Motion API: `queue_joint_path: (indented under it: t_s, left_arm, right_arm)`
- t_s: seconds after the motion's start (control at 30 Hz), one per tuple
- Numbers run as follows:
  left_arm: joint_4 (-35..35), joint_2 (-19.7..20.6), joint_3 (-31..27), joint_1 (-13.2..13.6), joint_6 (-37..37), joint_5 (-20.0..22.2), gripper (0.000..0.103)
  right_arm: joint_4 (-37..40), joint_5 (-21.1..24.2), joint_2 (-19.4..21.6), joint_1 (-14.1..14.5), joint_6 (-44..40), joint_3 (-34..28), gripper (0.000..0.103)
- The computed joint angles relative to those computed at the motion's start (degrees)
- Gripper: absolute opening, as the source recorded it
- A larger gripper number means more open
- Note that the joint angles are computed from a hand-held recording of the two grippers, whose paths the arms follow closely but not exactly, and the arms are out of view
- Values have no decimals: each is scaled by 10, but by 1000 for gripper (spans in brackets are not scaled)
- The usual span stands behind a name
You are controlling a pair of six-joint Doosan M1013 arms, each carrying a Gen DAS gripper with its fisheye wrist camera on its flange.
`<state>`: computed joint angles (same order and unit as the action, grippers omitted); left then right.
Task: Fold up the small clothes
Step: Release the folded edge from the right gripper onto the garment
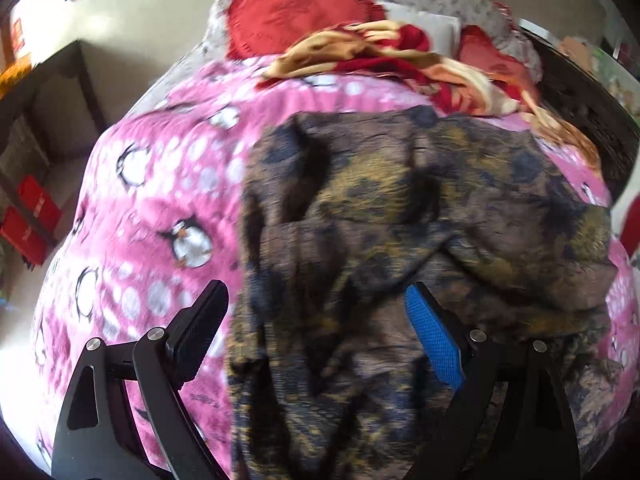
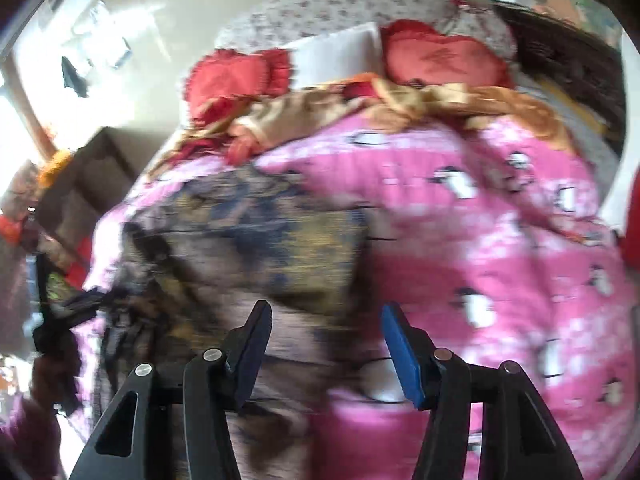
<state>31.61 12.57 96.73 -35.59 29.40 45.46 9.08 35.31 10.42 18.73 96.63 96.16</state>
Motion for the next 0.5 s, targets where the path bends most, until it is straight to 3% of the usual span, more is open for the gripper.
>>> queue_joint_path:
  t_s: [0.1, 0.2, 0.3, 0.37, 0.4, 0.43, 0.47, 0.5]
  left_arm:
    - [-25, 12, -9, -1, 43, 11, 90]
    - [-46, 25, -12, 0, 74, 33, 90]
    - [-53, 23, -3, 6, 73, 22, 90]
    - [-58, 22, -1, 9, 72, 18, 90]
    - [-59, 22, -1, 9, 74, 18, 90]
    - [-57, 20, 2, 9, 74, 16, 90]
    - [-54, 19, 4, 9, 74, 13, 90]
    - [-52, 18, 7, 9, 73, 9, 91]
  right_arm:
    - [-14, 4, 7, 8, -53, -5, 55]
    - [-99, 17, 14, 33, -66, -7, 50]
    - [-225, 24, 29, 54, 16, -10, 47]
    - [-195, -5, 31, 46, -3, -4, 47]
    - [-140, -13, 34, 39, -56, -5, 47]
    - [-109, 5, 43, 35, -98, -14, 47]
    - [-107, 27, 51, 36, -116, -22, 43]
    - [-119, 29, 54, 39, -116, -23, 24]
